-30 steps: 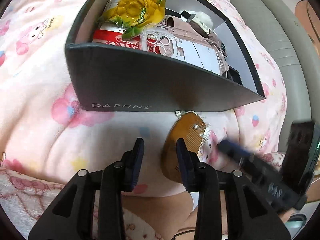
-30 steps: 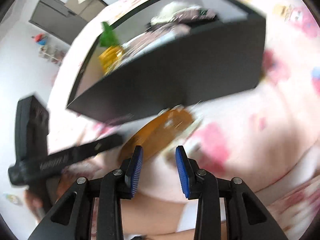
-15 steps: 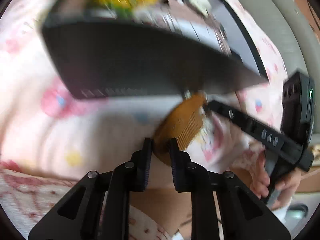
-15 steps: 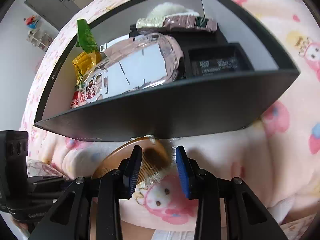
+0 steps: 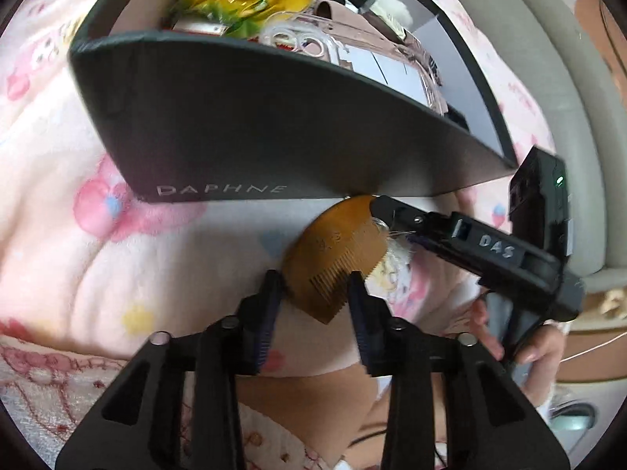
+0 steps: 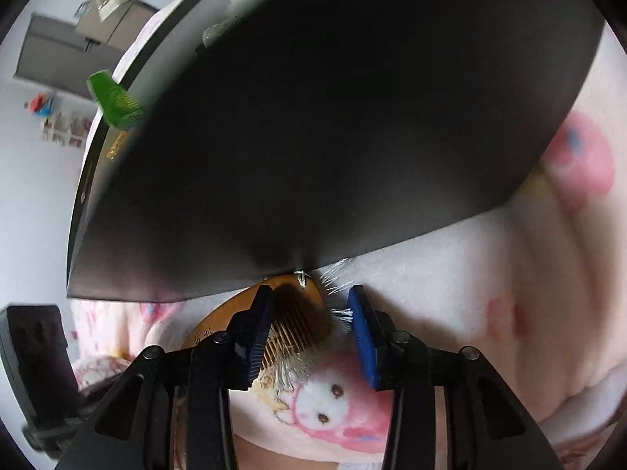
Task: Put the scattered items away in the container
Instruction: 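Lift the comb with both grippers toward the box side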
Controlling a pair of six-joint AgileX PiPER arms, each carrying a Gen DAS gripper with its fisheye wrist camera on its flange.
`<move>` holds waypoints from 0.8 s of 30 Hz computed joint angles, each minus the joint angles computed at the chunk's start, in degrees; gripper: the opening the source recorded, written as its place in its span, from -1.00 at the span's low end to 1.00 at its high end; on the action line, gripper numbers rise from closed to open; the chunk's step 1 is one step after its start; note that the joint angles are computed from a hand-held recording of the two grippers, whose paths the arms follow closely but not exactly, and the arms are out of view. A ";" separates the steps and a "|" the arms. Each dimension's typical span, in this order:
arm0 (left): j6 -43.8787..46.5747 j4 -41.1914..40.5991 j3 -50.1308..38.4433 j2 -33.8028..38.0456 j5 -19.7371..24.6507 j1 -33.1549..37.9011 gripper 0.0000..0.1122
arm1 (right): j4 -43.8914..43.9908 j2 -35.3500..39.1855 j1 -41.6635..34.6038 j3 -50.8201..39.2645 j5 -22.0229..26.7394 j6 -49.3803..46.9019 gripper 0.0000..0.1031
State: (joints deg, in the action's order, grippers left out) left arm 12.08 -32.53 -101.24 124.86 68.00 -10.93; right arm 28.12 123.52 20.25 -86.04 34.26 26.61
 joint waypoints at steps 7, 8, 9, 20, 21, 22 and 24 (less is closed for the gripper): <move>-0.39 1.52 6.62 -4.99 -7.35 3.18 -0.54 | 5.54 -2.83 3.05 1.62 1.22 -11.48 -0.30; 0.88 -0.61 8.72 -5.59 -8.67 4.07 -0.54 | 6.43 -3.23 3.55 2.08 1.55 -12.83 -0.30; 1.79 -2.21 9.90 -5.82 -9.39 4.93 -0.54 | 7.35 -3.99 4.23 3.14 1.28 -14.02 -0.30; -13.49 3.25 -10.46 5.56 -2.11 -1.19 -0.39 | -12.04 -7.88 7.75 6.51 -4.65 3.50 -0.31; -13.79 3.03 -10.99 5.92 -1.61 -0.96 -0.39 | -15.78 -8.05 7.72 6.88 -5.26 7.64 -0.31; -14.92 3.27 -12.94 7.08 -0.21 -0.85 -0.38 | -17.22 -7.41 7.65 6.54 -5.85 10.32 -0.31; -16.25 3.31 -15.90 9.43 1.09 -0.94 -0.37 | -13.24 -6.49 6.22 6.44 -6.58 8.94 -0.31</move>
